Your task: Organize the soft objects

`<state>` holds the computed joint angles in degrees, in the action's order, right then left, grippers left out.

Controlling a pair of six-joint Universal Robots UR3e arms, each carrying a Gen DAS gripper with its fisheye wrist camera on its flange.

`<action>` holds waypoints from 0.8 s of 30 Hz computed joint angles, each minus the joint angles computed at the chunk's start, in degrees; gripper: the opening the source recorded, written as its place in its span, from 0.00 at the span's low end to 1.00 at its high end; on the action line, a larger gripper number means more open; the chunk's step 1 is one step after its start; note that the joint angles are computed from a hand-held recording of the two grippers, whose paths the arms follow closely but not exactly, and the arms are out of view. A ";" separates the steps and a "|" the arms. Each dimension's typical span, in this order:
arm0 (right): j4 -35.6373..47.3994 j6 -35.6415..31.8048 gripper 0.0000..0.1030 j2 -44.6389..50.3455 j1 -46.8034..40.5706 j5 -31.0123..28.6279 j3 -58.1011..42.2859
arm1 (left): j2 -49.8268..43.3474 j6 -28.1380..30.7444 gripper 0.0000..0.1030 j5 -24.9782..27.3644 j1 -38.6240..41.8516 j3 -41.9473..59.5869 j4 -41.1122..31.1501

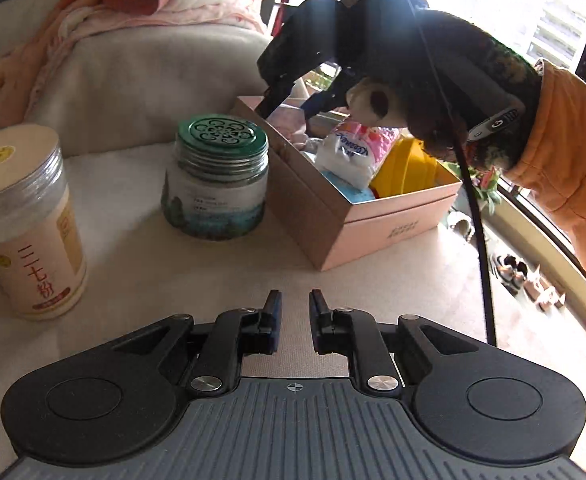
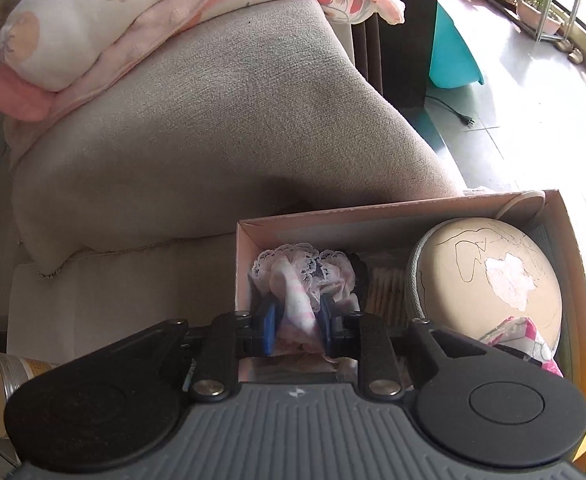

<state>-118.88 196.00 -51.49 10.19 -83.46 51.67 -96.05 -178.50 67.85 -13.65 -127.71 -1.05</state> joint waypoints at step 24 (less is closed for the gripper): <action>-56.44 -2.84 0.75 -51.28 13.17 -10.50 91.90 | 8.08 -18.89 0.21 38.03 -21.86 -16.35 8.63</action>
<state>-175.31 193.15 -102.76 23.35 -93.96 143.58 -87.98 -197.38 105.87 -35.51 -144.06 7.58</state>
